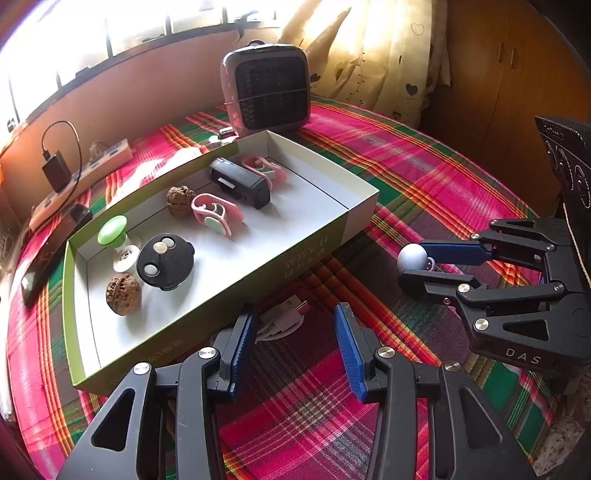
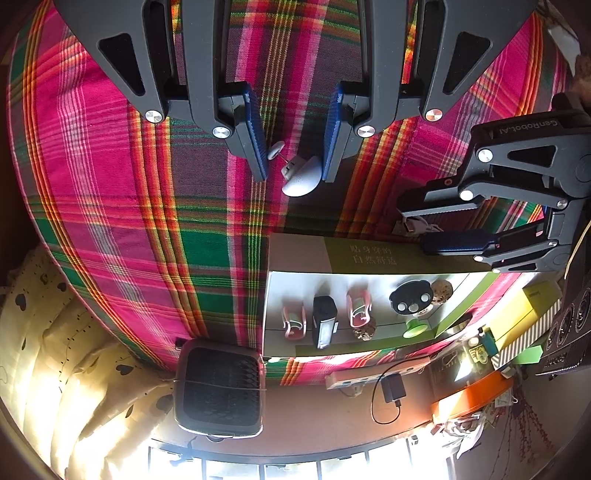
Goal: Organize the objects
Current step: 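Lower left gripper toward white cable while right gripper hovers over white egg ball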
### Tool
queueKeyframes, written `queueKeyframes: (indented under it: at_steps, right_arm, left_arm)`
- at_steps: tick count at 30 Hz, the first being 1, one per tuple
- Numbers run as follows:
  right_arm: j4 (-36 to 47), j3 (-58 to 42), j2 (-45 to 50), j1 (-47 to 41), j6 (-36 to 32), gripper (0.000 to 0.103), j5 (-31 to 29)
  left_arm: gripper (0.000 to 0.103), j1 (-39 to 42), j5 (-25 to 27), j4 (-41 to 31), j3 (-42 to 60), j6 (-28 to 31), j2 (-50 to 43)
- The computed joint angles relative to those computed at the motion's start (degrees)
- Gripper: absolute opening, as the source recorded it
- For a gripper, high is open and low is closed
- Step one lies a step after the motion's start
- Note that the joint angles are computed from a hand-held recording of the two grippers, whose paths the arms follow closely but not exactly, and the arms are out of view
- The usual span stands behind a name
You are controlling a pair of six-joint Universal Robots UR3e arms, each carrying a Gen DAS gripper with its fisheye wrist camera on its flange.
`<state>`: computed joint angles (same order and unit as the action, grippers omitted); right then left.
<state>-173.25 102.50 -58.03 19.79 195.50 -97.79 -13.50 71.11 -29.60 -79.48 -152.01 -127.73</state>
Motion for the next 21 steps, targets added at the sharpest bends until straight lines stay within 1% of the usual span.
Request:
queueKeyframes:
  at_steps: [3, 9, 13, 14, 16, 18, 21]
  right_arm:
    - [-0.3, 0.2, -0.1, -0.3, 0.0, 0.031, 0.5]
    - [-1.1, 1.0, -0.3, -0.8, 0.0, 0.031, 1.4]
    - [-1.2, 1.1, -0.4, -0.9, 0.0, 0.031, 1.6]
    - [-1.2, 1.1, -0.4, -0.9, 0.0, 0.031, 1.6]
    - [-1.2, 1.1, -0.4, -0.9, 0.0, 0.031, 1.6]
    - [-1.1, 1.0, -0.4, -0.9, 0.0, 0.031, 1.6]
    - [-1.2, 1.0, -0.4, -0.9, 0.1, 0.031, 1.6]
  left_arm:
    - [0.042, -0.5, 0.7, 0.1, -0.4, 0.1, 0.3]
    - [0.042, 1.1, -4.6, -4.8, -1.7, 1.5, 2.3]
    - [0.042, 1.6, -6.2, -5.8, -3.1, 2.8, 3.7]
    - [0.042, 1.4, -5.1, -4.8, -3.1, 2.3, 3.5]
    - [0.042, 0.2, -0.7, -1.4, -3.0, 0.7, 2.8]
    - [0.042, -0.8, 2.4, 0.8, -2.9, 1.2, 2.1]
    - [0.042, -0.9, 3.0, -0.4, -2.4, 2.6, 1.7]
